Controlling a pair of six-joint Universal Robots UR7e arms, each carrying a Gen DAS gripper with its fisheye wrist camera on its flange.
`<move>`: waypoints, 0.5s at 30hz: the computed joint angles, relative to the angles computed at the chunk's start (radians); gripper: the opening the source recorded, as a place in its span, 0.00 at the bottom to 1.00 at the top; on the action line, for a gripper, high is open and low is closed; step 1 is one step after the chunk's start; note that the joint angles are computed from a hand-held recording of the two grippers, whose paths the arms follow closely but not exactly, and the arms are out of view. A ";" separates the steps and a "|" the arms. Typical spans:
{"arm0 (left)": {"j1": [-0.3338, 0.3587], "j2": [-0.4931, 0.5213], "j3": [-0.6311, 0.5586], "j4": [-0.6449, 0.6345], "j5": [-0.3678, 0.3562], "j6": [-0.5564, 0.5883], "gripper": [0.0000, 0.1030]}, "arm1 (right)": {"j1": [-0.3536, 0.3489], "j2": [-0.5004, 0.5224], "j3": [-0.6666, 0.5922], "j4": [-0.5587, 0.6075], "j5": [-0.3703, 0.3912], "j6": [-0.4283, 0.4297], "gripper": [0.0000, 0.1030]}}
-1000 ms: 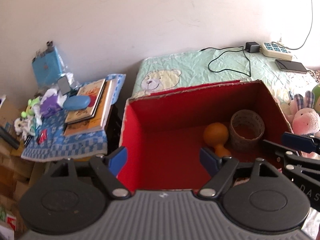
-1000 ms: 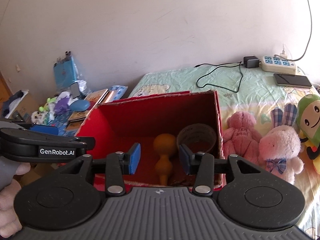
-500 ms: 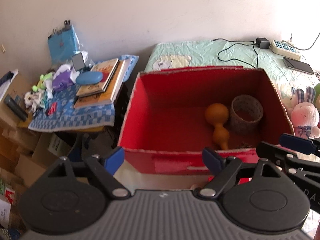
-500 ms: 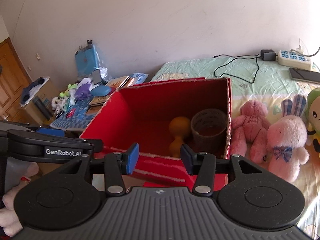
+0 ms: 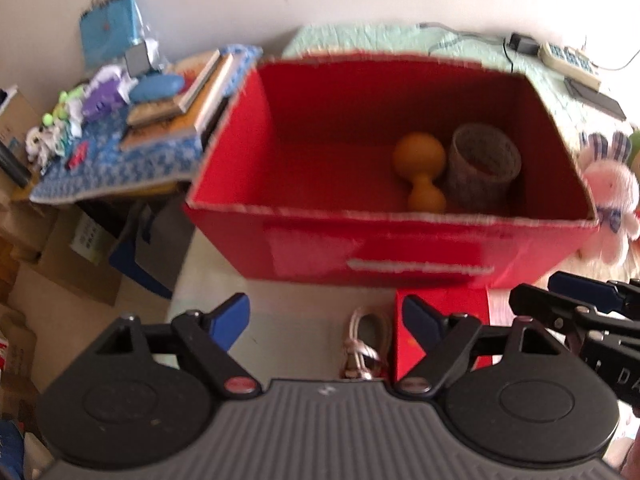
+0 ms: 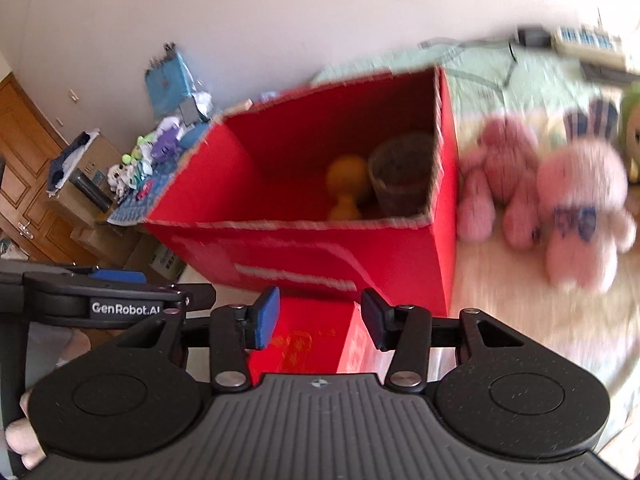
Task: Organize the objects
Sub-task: 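Move the right gripper down toward the small red gift box, then close the right gripper around the red gift box with gold print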
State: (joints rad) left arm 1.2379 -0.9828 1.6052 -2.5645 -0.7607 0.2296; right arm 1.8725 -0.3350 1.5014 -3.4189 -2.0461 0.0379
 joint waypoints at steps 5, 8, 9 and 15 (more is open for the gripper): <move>0.021 -0.004 -0.003 0.101 -0.062 -0.041 0.75 | -0.022 -0.018 0.027 0.050 0.033 0.085 0.47; 0.031 -0.011 -0.004 0.146 -0.113 -0.052 0.72 | -0.035 -0.030 0.037 0.089 0.056 0.138 0.45; 0.035 -0.013 -0.002 0.158 -0.132 -0.056 0.72 | -0.040 -0.033 0.040 0.100 0.067 0.154 0.45; 0.051 -0.009 -0.002 0.217 -0.216 -0.058 0.71 | -0.055 -0.044 0.047 0.154 0.107 0.215 0.42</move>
State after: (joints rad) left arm 1.2884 -0.9923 1.6037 -2.3475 -0.9766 0.1717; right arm 1.8177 -0.3787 1.5481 -3.2647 -1.9388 0.2532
